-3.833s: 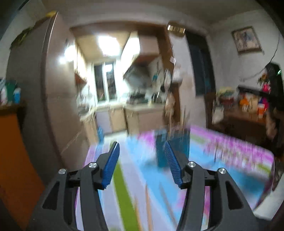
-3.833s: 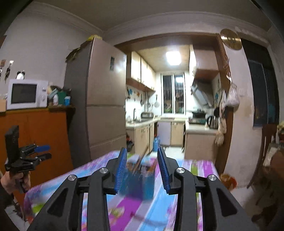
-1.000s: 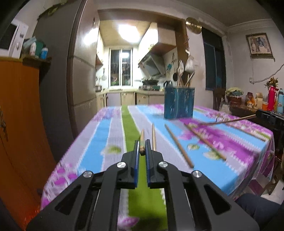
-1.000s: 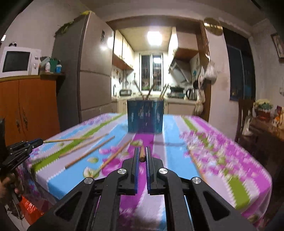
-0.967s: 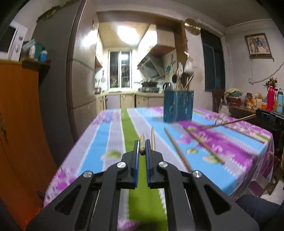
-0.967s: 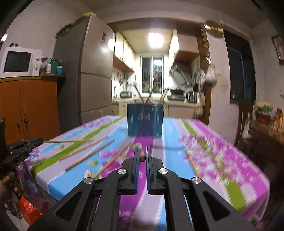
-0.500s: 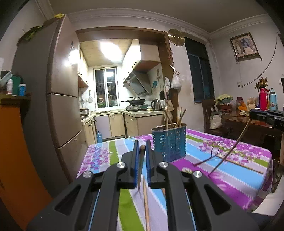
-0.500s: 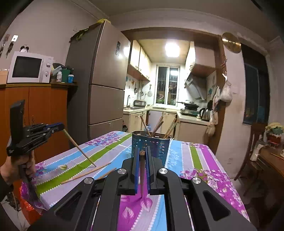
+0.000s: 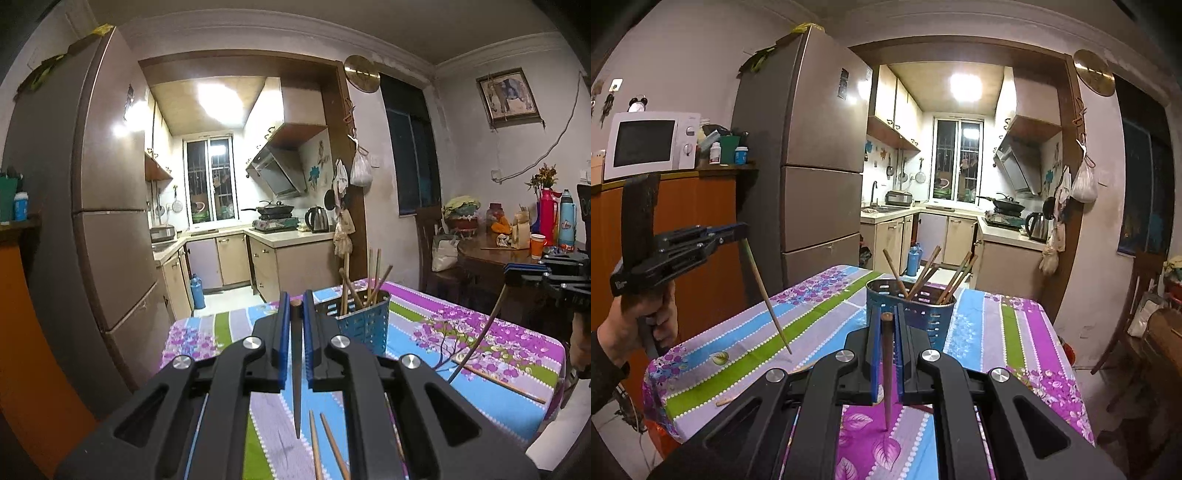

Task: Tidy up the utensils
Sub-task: 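Lift both chopsticks, carry them over the blue holder and lower them in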

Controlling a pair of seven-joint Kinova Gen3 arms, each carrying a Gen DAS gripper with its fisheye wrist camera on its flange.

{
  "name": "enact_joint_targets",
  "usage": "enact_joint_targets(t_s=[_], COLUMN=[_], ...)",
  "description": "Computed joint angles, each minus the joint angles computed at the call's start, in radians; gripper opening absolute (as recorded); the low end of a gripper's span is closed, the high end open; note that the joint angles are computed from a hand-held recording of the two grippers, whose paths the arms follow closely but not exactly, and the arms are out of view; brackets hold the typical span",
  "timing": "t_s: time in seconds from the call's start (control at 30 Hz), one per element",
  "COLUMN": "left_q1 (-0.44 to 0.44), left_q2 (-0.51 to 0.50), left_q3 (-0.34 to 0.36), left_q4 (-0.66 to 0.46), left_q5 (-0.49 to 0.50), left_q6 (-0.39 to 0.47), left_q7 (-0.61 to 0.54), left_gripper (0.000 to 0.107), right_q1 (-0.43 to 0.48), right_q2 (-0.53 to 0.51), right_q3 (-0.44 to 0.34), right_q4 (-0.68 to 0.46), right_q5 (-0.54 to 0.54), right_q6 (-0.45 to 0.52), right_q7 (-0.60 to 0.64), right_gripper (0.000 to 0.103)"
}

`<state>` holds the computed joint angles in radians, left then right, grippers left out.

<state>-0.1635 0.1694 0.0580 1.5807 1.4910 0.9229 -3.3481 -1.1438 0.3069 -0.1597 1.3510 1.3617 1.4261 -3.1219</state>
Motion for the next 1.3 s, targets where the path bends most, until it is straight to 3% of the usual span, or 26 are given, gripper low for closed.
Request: enact_joint_targets(t_s=[0.23, 0.37, 0.7, 1.03, 1.3], left_q1=[0.029, 0.046, 0.111, 0.148, 0.172], left_q2=[-0.019, -0.018, 0.008, 0.09, 0.174], left_q3=[0.013, 0.023, 0.075, 0.145, 0.214], left_q4=[-0.041, -0.098, -0.276, -0.472, -0.579], left_q5=[-0.019, -0.048, -0.134, -0.274, -0.411], left_q6=[-0.033, -0.019, -0.076, -0.173, -0.235], left_q7=[0.033, 0.09, 0.249, 0.452, 0.585], left_gripper=[0.005, 0.005, 0.005, 0.005, 0.005], right_q1=[0.012, 0.035, 0.118, 0.223, 0.296], right_q2=[-0.025, -0.052, -0.099, -0.091, -0.043], right_q3=[-0.001, -0.004, -0.002, 0.046, 0.117], right_q4=[-0.019, -0.039, -0.153, -0.319, -0.446], right_q5=[0.009, 0.015, 0.018, -0.055, -0.21], right_q6=[-0.006, -0.018, -0.06, -0.138, -0.247], right_q7=[0.052, 0.096, 0.24, 0.417, 0.518], right_gripper=[0.008, 0.008, 0.008, 0.008, 0.008])
